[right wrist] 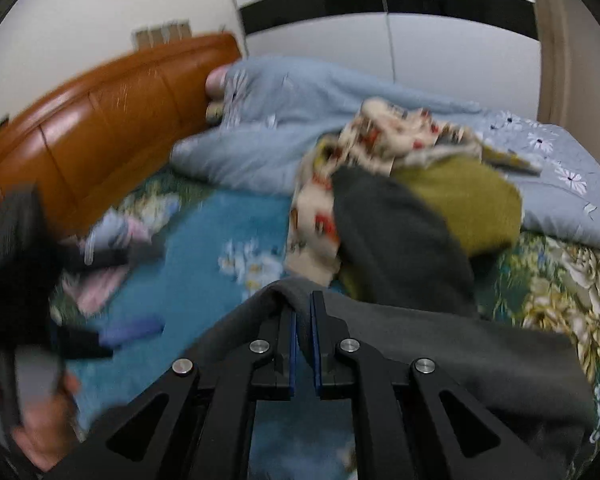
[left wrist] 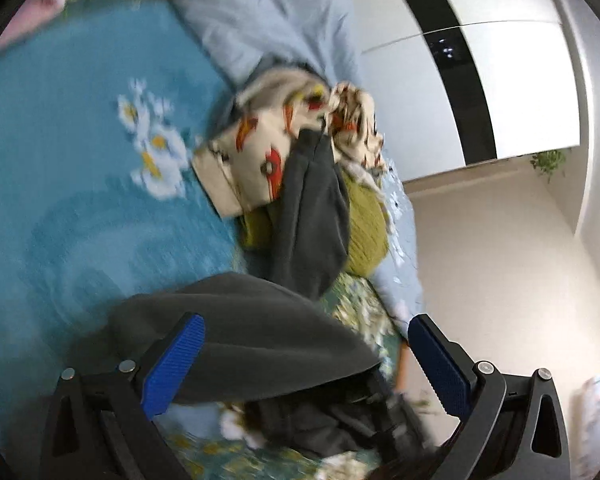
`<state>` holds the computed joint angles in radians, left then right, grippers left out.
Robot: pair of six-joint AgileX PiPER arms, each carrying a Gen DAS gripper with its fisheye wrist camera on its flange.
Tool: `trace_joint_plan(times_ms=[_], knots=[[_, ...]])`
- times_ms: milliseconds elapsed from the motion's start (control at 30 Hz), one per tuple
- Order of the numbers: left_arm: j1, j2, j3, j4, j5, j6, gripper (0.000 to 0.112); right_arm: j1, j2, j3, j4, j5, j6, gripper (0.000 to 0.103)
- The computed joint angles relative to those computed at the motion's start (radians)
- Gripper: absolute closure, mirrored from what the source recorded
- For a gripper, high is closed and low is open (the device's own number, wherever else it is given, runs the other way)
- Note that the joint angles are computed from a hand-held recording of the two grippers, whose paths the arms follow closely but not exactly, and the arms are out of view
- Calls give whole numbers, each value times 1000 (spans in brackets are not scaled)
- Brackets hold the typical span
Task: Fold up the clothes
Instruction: 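Pull the grey sweatpants off the pile with the right gripper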
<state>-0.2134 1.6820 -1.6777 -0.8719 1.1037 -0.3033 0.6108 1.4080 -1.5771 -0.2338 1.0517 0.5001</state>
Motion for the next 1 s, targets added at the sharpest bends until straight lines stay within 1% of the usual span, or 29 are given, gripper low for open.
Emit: trace_joint_plan(times_ms=[67, 100, 200, 267, 367, 500, 567, 633, 667, 733, 833, 867, 900, 967, 1000], knots=[[-21, 37, -9, -14, 14, -26, 9, 45, -19, 40, -59, 9, 28, 97], [-35, 63, -24, -15, 33, -49, 9, 68, -27, 60, -89, 14, 42, 97], [-68, 108, -32, -47, 73, -63, 9, 81, -48, 107, -95, -3, 56, 97], [-82, 103, -8, -47, 75, -70, 9, 93, -60, 137, -138, -6, 76, 97], [-74, 75, 60, -77, 71, -69, 9, 47, -86, 183, -120, -24, 74, 97], [-85, 74, 91, -148, 91, -52, 9, -16, -100, 219, -98, -38, 87, 97], [-103, 95, 88, -189, 98, -59, 9, -37, -102, 221, -90, -44, 88, 97], [-126, 108, 91, -210, 69, -57, 9, -57, -102, 217, -83, -51, 90, 97], [-139, 118, 93, -225, 40, -61, 9, -69, -101, 207, -72, -53, 83, 97], [-147, 128, 128, -307, -17, -33, 10, -93, -102, 186, -44, -54, 65, 97], [-148, 128, 224, -489, -109, 46, 10, -132, -120, 183, 9, -58, 35, 97], [-151, 120, 251, -530, -137, 63, 11, -141, -126, 184, 20, -57, 27, 97], [-155, 114, 272, -564, -162, 77, 13, -149, -132, 188, 24, -54, 23, 97], [-156, 117, 258, -546, -163, 73, 14, -164, -143, 201, 32, -55, 5, 97], [-152, 120, 237, -511, -148, 61, 14, -174, -143, 203, 25, -52, -6, 97]])
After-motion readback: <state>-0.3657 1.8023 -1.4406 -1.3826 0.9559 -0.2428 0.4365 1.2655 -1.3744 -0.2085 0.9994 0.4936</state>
